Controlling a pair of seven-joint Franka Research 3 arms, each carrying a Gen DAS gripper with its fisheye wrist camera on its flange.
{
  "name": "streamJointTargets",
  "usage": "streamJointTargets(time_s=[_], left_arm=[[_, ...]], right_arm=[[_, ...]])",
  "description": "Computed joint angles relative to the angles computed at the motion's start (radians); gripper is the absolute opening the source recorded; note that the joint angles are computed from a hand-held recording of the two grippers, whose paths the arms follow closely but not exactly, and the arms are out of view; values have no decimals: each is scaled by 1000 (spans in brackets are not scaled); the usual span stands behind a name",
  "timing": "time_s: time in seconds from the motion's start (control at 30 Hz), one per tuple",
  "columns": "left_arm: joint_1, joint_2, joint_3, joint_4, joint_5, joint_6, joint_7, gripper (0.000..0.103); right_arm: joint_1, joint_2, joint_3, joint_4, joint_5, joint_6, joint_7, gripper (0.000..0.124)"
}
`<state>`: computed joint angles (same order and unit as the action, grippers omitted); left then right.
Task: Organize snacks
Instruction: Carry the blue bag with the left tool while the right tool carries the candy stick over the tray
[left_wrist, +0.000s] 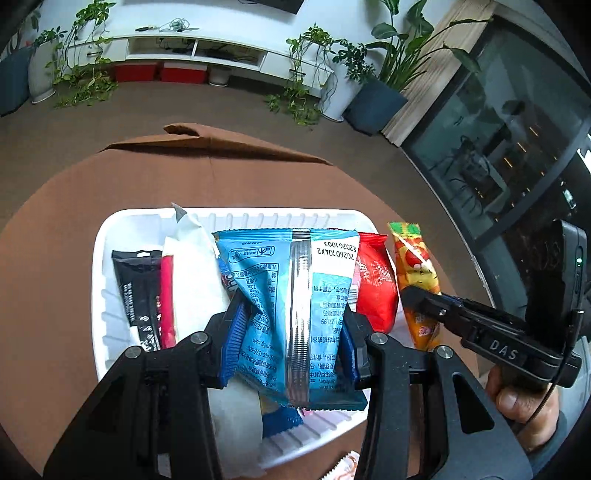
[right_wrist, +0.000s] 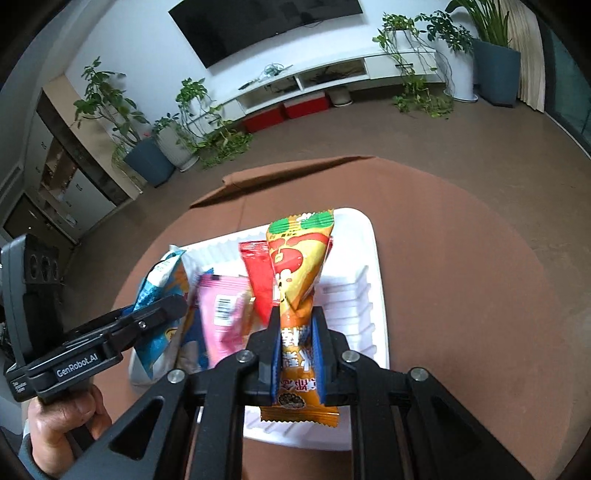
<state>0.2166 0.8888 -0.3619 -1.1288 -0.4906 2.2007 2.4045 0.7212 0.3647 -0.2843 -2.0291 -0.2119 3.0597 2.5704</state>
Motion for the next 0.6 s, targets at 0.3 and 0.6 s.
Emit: streamJointTargets(time_s=[0.3, 0.6], left_arm=[[-33, 17, -1, -26, 30, 68, 3, 43], [-31, 6, -22, -87, 30, 132, 19, 46]], right_arm=[[-4, 45, 3, 31, -23, -46, -17, 16], [-33, 59, 35, 22, -7, -59, -40, 16]])
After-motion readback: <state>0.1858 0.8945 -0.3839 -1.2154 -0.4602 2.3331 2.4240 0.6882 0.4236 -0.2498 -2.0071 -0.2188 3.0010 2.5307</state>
